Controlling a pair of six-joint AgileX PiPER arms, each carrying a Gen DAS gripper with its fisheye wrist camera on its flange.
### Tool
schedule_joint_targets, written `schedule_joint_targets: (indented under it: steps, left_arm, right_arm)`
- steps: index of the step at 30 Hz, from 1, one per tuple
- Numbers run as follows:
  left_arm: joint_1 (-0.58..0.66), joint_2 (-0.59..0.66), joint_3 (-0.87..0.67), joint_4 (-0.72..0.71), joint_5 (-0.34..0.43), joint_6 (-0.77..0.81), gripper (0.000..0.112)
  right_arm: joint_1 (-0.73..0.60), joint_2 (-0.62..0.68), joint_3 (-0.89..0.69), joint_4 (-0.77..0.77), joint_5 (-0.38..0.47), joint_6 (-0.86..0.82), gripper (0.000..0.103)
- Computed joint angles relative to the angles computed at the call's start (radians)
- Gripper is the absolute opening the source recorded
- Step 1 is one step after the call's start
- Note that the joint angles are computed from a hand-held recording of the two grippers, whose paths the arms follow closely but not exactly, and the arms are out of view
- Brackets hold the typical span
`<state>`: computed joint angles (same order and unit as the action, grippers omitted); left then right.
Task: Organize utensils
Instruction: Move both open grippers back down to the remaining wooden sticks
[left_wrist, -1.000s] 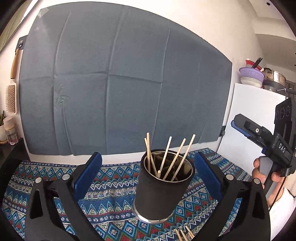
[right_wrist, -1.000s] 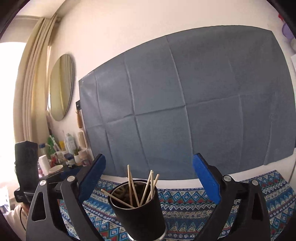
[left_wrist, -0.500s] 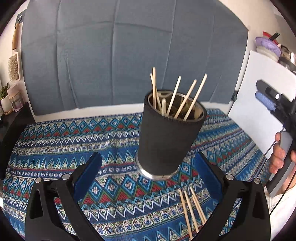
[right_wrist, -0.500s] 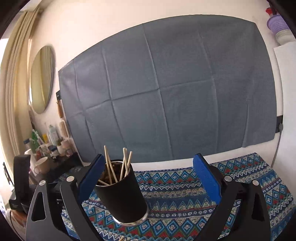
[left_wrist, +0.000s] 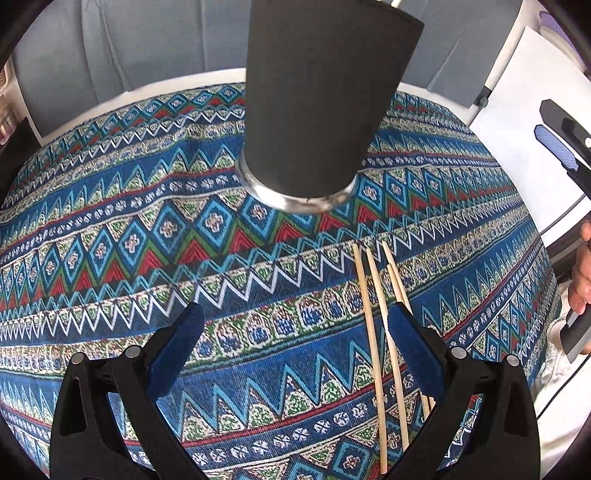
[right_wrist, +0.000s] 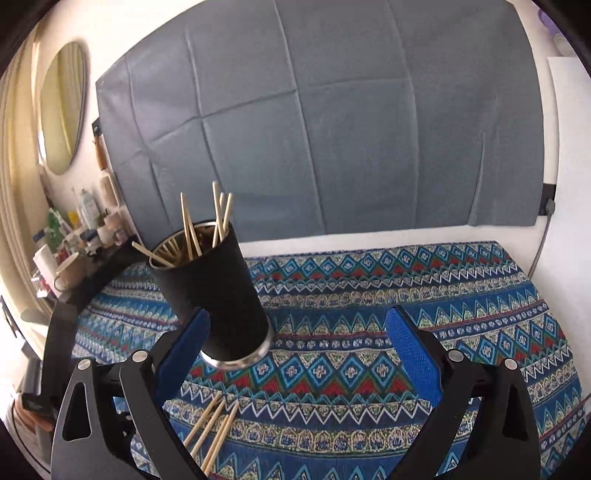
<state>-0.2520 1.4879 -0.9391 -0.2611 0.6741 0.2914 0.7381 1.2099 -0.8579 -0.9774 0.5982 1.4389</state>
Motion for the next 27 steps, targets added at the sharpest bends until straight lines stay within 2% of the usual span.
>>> schedule_joint_targets:
  steps: [5,10,15,19,22,27]
  left_arm:
    - [-0.054,0.008,0.018,0.057,0.006,-0.063,0.097]
    - [-0.100,0.033,0.018,0.123,0.023,-0.124,0.097]
    - [-0.125,0.038,0.028,0.187,0.017,-0.176,0.097]
    - [-0.134,0.036,0.035,0.224,0.012,-0.195,0.097]
    - [-0.164,0.036,0.046,0.335,-0.007,-0.288,0.099]
    - [-0.101,0.023,0.060,0.319,-0.012,-0.246,0.099]
  right_arm:
    - [0.017,0.069,-0.011,0.134,0.070,-0.137,0.092]
    - [-0.014,0.118,-0.013,0.295,0.057,-0.274,0.092]
    - [-0.063,0.197,-0.048,0.547,0.065,-0.512,0.092]
    - [-0.052,0.249,-0.075,0.641,0.087,-0.622,0.092]
    - [-0.034,0.285,-0.104,0.687,0.113,-0.667,0.092]
    - [-0.014,0.348,-0.160,0.744,0.147,-0.696,0.092]
